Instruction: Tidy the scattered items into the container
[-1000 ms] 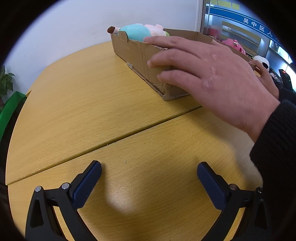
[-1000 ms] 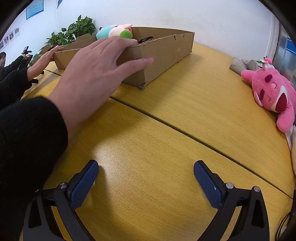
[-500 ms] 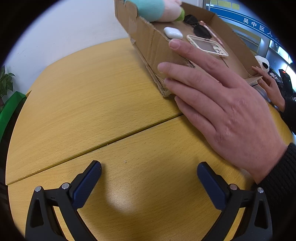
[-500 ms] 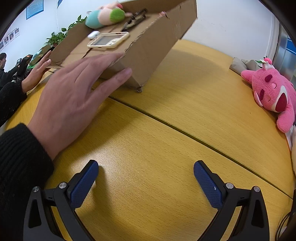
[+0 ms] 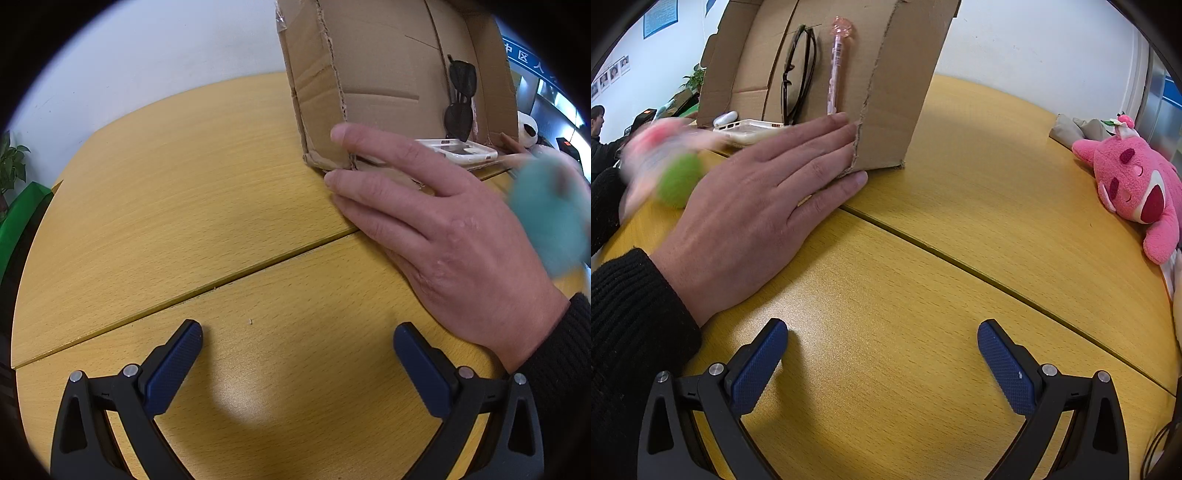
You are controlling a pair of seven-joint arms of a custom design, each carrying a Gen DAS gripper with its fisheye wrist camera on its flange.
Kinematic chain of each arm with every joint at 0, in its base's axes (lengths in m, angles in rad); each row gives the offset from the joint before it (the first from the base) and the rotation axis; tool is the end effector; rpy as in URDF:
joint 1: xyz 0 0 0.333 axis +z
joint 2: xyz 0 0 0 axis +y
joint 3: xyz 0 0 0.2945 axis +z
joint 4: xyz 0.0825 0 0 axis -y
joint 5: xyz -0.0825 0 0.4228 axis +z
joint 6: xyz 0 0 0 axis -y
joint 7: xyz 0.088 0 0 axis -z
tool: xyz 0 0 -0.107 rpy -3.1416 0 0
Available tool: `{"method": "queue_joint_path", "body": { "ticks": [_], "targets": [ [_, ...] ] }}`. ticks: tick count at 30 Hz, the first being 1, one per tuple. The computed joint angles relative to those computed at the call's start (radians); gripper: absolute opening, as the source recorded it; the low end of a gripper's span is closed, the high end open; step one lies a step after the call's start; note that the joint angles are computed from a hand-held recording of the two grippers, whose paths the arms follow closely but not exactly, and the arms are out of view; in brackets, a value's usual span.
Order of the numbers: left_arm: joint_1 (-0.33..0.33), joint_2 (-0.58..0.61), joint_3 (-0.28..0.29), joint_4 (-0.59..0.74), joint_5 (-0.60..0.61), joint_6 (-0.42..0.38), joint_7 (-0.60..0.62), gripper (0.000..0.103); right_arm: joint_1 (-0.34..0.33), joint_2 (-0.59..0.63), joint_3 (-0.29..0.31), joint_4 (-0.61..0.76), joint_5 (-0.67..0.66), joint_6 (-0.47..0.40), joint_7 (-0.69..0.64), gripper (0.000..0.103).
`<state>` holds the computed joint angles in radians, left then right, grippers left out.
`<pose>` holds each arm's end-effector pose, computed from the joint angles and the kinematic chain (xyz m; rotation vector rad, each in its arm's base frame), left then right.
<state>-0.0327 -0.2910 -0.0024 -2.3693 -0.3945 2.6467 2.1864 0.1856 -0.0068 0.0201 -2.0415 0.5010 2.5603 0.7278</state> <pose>0.5349 -0.0086 0.4608 -1.5367 2.2125 -0.7121 0.6128 0.1206 0.4626 -2.3111 1.0747 -0.3795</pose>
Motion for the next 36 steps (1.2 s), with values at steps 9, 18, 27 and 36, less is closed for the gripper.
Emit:
{"method": "queue_joint_path", "body": {
  "ticks": [9, 18, 27, 36],
  "targets": [
    [0.000, -0.003, 0.001, -0.004, 0.001, 0.001, 0.000, 0.103, -0.001, 0.008, 0.002, 0.010, -0.003, -0.001, 0.003, 0.103],
    [0.001, -0.004, -0.001, -0.004, 0.004, 0.002, -0.007, 0.103, -0.002, 0.008, 0.003, 0.010, -0.002, -0.001, 0.003, 0.103],
    [-0.001, -0.007, -0.002, -0.006, 0.010, 0.003, -0.017, 0.103, 0.000, 0.002, 0.002, 0.002, -0.002, 0.001, 0.004, 0.103],
    [-0.001, -0.009, -0.002, -0.008, 0.013, 0.004, -0.022, 0.103, 0.000, 0.003, 0.002, 0.003, -0.002, 0.001, 0.004, 0.103]
  ]
}}
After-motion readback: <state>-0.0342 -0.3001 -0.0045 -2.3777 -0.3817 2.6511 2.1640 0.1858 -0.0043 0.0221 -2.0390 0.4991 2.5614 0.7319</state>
